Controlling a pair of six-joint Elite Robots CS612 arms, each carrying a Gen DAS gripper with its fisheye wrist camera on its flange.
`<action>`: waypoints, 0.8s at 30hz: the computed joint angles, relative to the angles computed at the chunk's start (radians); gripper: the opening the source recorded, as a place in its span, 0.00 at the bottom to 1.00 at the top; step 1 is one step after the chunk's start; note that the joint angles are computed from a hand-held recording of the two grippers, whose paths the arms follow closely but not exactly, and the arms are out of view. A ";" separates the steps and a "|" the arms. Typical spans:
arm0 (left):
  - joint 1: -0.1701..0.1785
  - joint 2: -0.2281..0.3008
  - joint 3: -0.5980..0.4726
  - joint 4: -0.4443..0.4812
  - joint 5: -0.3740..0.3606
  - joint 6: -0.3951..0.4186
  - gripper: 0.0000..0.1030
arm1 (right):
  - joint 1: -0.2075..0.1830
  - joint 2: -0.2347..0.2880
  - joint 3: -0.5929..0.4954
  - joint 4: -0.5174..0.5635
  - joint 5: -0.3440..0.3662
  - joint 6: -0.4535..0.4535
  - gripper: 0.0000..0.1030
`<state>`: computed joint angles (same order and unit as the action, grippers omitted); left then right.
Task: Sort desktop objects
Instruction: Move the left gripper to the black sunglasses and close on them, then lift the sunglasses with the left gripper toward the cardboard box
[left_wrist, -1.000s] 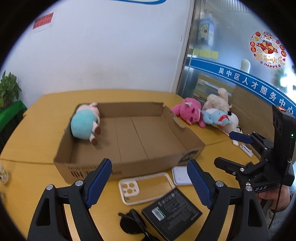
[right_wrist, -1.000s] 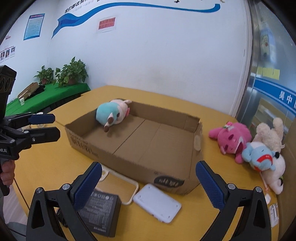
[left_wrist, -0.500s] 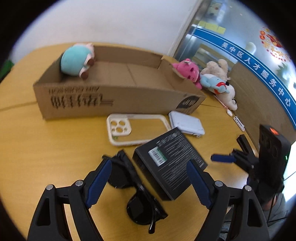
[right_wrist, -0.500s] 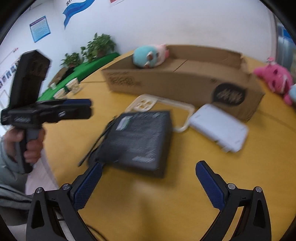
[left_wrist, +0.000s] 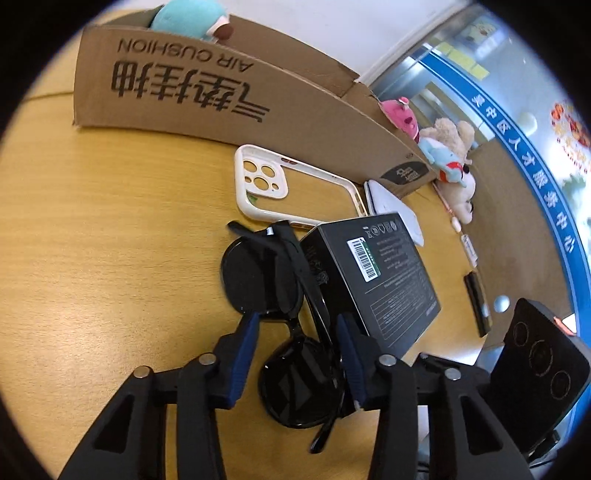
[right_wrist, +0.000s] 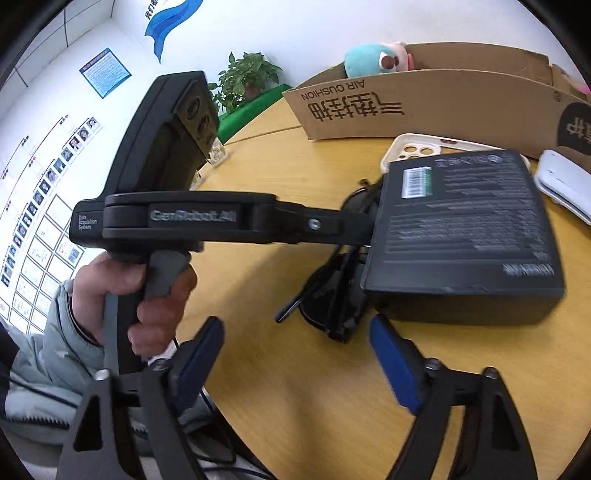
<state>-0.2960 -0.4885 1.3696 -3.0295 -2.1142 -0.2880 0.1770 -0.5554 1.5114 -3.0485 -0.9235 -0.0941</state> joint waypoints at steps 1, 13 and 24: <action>0.002 0.004 -0.004 -0.001 -0.013 -0.005 0.31 | 0.002 0.003 -0.008 0.004 0.000 0.004 0.69; 0.002 0.007 0.003 -0.027 -0.022 -0.023 0.27 | -0.019 0.058 -0.082 -0.016 0.131 0.186 0.59; 0.011 0.017 -0.016 -0.012 -0.048 -0.070 0.26 | -0.006 0.114 -0.179 0.001 0.141 0.306 0.39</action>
